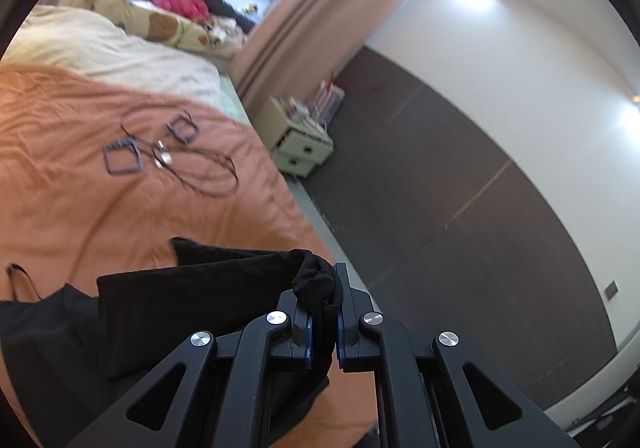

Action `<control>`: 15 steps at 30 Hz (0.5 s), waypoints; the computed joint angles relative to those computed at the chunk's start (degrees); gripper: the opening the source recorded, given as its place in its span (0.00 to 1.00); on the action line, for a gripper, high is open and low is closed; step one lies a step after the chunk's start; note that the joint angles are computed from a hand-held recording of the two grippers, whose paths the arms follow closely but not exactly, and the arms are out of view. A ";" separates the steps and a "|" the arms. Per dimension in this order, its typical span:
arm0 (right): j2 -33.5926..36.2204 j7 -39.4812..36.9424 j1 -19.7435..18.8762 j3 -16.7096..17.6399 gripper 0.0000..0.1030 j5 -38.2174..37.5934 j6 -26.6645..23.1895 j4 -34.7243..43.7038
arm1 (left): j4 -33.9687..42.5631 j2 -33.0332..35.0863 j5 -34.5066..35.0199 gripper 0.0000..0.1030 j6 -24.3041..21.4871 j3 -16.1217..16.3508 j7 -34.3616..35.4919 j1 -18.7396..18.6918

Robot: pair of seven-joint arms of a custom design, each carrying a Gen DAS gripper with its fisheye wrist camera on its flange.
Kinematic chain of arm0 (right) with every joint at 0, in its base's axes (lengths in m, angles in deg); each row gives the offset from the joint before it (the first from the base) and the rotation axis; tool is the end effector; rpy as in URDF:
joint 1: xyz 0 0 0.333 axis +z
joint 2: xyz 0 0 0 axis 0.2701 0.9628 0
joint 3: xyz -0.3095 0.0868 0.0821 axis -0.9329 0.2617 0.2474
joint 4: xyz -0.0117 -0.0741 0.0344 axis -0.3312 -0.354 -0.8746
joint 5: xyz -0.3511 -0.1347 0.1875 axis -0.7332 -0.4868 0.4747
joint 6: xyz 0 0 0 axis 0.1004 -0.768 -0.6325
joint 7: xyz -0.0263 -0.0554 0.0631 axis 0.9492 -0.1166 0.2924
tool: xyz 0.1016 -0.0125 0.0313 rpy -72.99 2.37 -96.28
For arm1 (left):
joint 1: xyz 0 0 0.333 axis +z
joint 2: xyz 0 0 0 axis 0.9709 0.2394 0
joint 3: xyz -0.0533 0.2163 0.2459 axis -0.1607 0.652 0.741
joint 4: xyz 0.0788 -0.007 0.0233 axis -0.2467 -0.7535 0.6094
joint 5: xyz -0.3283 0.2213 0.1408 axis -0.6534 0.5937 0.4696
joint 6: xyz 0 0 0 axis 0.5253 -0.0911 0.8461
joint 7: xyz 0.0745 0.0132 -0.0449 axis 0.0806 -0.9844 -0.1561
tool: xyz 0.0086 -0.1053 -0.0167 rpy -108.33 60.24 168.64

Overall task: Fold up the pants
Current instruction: 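Lift the leg hem with the left tool and carry it over the trousers, then open the left tool and lay the trouser leg down on the trousers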

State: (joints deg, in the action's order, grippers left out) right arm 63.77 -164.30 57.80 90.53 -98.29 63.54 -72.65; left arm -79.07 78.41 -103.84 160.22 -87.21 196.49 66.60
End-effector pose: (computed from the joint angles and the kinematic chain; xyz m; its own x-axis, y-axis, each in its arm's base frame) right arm 0.2247 0.5059 0.5535 -0.4110 -0.4944 -0.7659 -0.2943 0.8672 -0.4018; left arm 0.7087 -0.3243 0.6881 -0.6512 -0.4328 0.6234 -0.7444 0.2043 -0.6357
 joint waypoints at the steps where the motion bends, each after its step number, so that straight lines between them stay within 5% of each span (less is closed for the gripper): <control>1: -0.38 0.82 0.13 0.29 0.57 -0.06 -0.55 -0.45 | -1.75 -0.63 -0.01 0.08 0.05 -0.15 0.41 -0.20; 12: -0.38 5.71 2.01 2.02 0.56 0.61 -5.67 -0.97 | -16.82 -6.09 -1.08 0.08 -1.28 0.05 3.69 -2.88; 15: 0.27 6.28 2.70 2.24 0.57 0.79 -6.71 -0.19 | -18.77 -6.69 -1.06 0.16 -3.42 0.36 3.39 -3.22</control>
State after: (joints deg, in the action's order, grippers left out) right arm 64.04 -158.02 60.49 92.77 -97.50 56.83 -72.84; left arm -97.84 71.72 -104.90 156.80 -86.85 199.87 63.38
